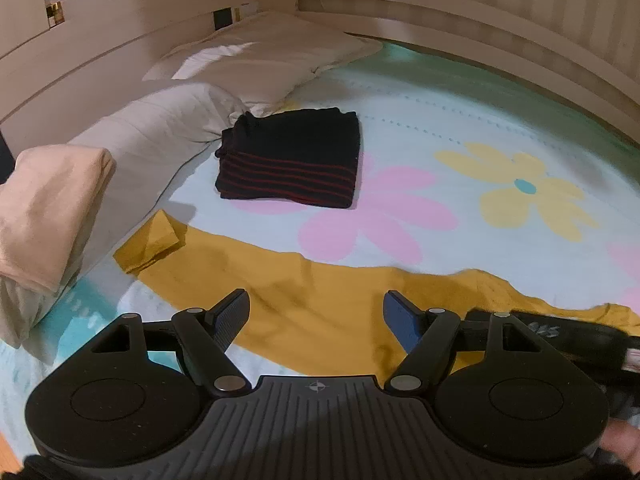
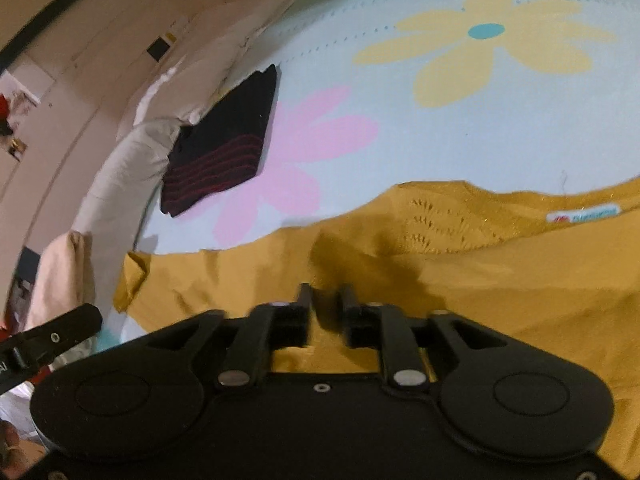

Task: Fold small clothes
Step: 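Carry the sleeve across the sweater body and release it with the right gripper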

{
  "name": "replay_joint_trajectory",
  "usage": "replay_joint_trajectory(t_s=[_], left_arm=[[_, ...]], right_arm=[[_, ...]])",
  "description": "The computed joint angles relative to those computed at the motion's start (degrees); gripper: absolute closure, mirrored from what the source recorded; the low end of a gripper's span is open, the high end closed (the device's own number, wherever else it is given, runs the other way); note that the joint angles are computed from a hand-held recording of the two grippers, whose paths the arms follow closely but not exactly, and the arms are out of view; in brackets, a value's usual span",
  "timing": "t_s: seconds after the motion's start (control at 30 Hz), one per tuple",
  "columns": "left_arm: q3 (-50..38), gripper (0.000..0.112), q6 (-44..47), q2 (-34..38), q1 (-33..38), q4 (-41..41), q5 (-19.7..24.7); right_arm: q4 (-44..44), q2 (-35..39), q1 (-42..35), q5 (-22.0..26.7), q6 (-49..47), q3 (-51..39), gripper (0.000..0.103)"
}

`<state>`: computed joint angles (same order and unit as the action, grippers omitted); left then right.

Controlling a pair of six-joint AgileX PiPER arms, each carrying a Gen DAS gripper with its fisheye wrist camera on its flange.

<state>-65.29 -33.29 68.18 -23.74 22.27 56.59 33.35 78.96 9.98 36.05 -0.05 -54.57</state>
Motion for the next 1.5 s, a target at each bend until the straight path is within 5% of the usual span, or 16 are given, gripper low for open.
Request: replay_joint_trajectory(t_s=[0.1, 0.27, 0.5, 0.7, 1.07, 1.13, 1.23, 1.37, 1.5], left_arm=[[0.0, 0.039, 0.1, 0.5, 0.0, -0.4, 0.1], [0.5, 0.039, 0.5, 1.7, 0.6, -2.3, -0.5], [2.2, 0.039, -0.8, 5.9, -3.1, -4.3, -2.7], [3.1, 0.040, -4.7, 9.8, -10.6, -1.4, -5.9], [3.2, 0.040, -6.9, 15.4, -14.8, -0.4, -7.4], [3.5, 0.040, -6.9, 15.5, -14.9, 0.0, -7.5], [3.5, 0.040, -6.6, 16.4, -14.7, -0.8, -7.5], [3.5, 0.039, -3.2, 18.8, -13.1, -4.1, -8.0], [5.5, 0.039, -3.3, 17.7, -12.6, -3.4, -10.5]], right_arm=[[5.4, -3.5, -3.2, 0.0, -5.3, 2.6, 0.051], [1.6, -9.1, -11.3, 5.4, -7.4, 3.0, 0.051], [2.6, -15.0, -40.1, 15.6, -19.1, 6.3, 0.049], [3.9, -10.6, -58.7, 16.2, -27.4, 5.4, 0.050], [-0.7, -3.9, -57.2, 8.3, -31.3, 5.6, 0.052], [-0.7, -3.1, -56.8, 7.8, -33.7, 5.9, 0.096], [-7.7, -2.9, -54.4, 4.1, -29.4, 5.9, 0.094], [-2.9, -0.6, -59.0, 6.0, -32.5, 5.3, 0.093], [-3.2, -3.3, -59.1, 6.1, -33.9, 5.9, 0.080]])
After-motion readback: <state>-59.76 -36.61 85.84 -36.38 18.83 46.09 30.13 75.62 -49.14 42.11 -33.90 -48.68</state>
